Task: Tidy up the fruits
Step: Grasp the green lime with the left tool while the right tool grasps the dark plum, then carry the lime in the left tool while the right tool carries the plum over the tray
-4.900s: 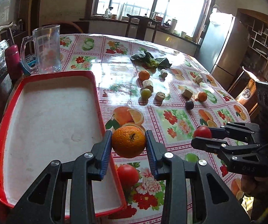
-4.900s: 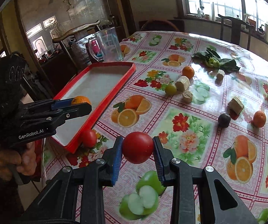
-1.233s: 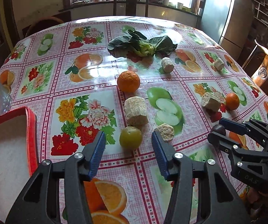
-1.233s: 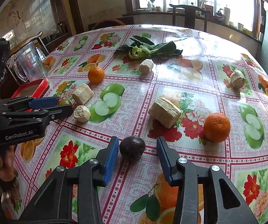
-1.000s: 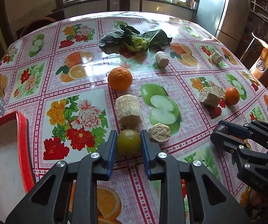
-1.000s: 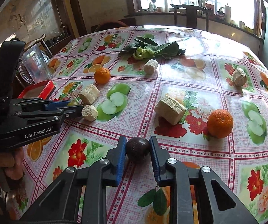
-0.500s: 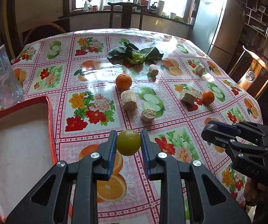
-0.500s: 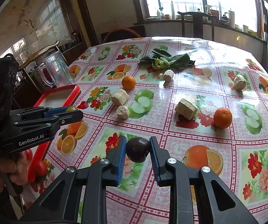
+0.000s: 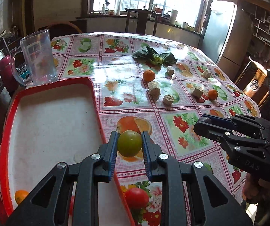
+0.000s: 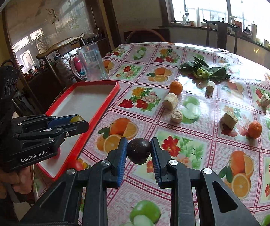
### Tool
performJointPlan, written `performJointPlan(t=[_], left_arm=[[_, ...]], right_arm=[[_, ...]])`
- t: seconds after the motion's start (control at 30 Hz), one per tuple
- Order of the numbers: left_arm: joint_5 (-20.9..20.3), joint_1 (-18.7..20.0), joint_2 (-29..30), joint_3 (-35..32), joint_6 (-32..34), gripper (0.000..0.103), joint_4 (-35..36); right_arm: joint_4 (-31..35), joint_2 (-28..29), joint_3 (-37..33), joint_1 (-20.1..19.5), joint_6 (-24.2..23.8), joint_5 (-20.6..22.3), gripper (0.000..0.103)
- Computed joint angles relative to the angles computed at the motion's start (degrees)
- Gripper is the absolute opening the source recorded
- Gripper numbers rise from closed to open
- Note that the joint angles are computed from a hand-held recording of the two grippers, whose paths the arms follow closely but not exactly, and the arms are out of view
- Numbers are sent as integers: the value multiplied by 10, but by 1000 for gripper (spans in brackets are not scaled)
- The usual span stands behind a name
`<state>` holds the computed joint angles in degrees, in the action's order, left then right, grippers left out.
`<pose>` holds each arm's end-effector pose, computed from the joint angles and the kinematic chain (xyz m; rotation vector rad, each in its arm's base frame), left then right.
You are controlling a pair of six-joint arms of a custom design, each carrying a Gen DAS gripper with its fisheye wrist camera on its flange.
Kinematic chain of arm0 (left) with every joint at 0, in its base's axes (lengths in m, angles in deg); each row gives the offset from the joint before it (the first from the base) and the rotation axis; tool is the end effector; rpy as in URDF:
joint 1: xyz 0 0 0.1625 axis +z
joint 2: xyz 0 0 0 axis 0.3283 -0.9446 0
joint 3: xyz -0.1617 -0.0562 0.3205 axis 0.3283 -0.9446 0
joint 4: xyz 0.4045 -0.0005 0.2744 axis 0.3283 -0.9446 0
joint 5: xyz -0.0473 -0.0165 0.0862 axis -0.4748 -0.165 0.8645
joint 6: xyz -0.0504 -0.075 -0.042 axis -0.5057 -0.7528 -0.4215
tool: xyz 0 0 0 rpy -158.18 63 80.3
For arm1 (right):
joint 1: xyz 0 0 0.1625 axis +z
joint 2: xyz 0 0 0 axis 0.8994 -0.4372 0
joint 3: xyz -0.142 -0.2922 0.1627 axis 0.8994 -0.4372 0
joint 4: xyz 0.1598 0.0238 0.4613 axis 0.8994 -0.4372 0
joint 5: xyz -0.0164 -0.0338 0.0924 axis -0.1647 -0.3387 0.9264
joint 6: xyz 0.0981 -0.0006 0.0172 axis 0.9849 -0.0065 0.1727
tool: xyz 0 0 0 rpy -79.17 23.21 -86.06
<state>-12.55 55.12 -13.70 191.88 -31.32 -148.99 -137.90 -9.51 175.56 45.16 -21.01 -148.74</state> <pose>-0.0045 -0.6368 0.2228 0.9162 2.4885 -0.6585 0.2826 -0.5626 -0.0507 0.5345 -2.4204 0.9024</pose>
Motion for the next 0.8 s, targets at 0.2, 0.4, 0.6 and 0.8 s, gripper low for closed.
performJointPlan(t=[0.2,0.4,0.6,0.8], left_arm=[[1,21,-27,7,-5,22,-1],[-2,42,-46,4,-12,22,-2],[-8,58,-56,0,-13,22,-4],[-16,68,-61,-4,-15,22,-6]], right_arm=[[30,39,-43,17,-1,7,25],[55,71,-81,31,-4,13,25],[76,95,-112,40,-7,16,25],[90,111,-133,47,-9,16,25]])
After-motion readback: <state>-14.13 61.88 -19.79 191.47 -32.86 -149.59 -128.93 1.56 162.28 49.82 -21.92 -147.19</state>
